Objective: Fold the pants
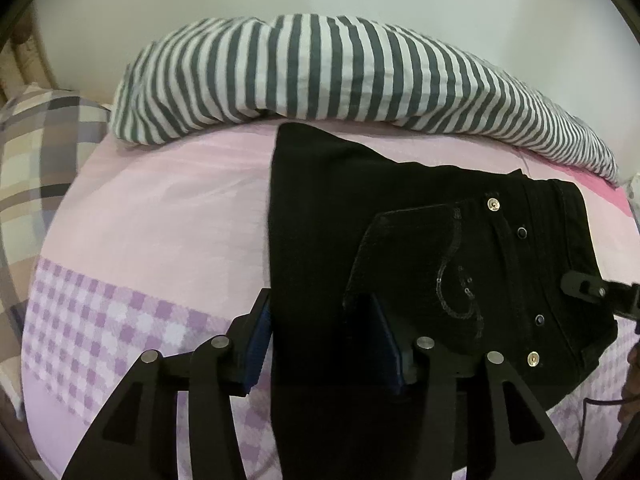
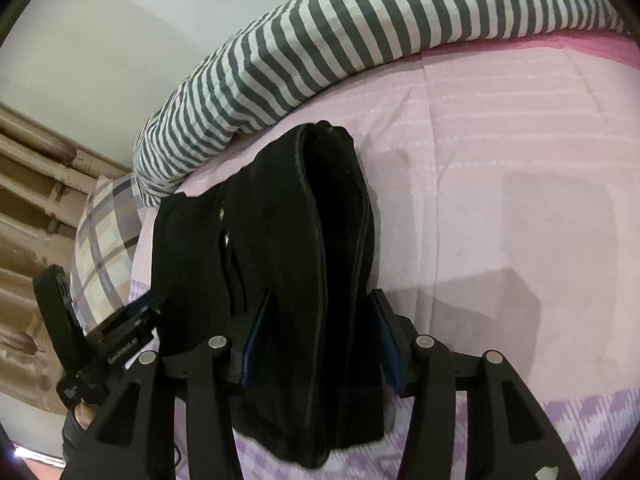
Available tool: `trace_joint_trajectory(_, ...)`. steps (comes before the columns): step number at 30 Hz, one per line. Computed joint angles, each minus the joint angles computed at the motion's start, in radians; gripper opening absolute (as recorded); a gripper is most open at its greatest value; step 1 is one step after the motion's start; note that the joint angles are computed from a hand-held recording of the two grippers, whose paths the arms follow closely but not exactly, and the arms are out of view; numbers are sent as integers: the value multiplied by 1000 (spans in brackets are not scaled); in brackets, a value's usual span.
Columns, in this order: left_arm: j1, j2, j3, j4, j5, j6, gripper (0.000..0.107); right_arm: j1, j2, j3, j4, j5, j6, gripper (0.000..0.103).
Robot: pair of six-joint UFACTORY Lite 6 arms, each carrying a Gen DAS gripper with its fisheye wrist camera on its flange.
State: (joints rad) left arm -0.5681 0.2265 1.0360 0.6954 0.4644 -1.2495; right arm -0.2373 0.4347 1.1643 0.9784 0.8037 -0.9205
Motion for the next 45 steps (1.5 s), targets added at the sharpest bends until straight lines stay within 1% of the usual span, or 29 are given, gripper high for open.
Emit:
trace_joint_trajectory(5,-91,-111,-79,78,116,-144,49,-23,-128,-121,-5,8,-29,47)
trace_joint_trajectory(8,-166,-196,-133,93,212,-225,49,-39,-217,-208,-14,3,-60,48)
trace_joint_trajectory(11,-262,-275,-166,89,341,-298,49,-65,-287,-278,-15,-7,-90,50)
trace_joint_trajectory(14,-350,-337,-180,70,453,-351,50,-66,-301,-290,-28,-25,-92,52)
trace_joint_trajectory(16,-409,-369,-185,58,514,-388,51,-44,-307,-295,-57,-75,-83,55)
trace_joint_trajectory(18,-475,-398,-189,50,580,-428,52,-31,-307,-302,-62,-104,-83,56)
trace_joint_trajectory(23,-584,-410,-175,37,686,-495,54,12,-330,-317,-99,-169,-41,56)
trace_joint_trajectory(28,-655,-410,-174,25,719,-543,55,52,-370,-339,-143,-223,35,57)
trace_joint_trajectory(31,-690,-395,-170,22,734,-565,60,79,-430,-371,-185,-259,89,57)
trace_joint_trajectory(35,-719,-381,-173,21,732,-592,60,108,-534,-413,-275,-281,176,60)
trace_joint_trajectory(37,-728,-375,-172,25,728,-605,60,116,-590,-440,-306,-282,206,62)
trace_joint_trajectory(39,-736,-370,-174,31,728,-612,60,125,-658,-473,-334,-277,234,67)
trace_joint_trajectory(42,-748,-360,-178,35,728,-626,60,165,-775,-529,-404,-281,317,74)
trace_joint_trajectory(45,-751,-350,-182,35,724,-630,60,227,-858,-564,-500,-290,436,78)
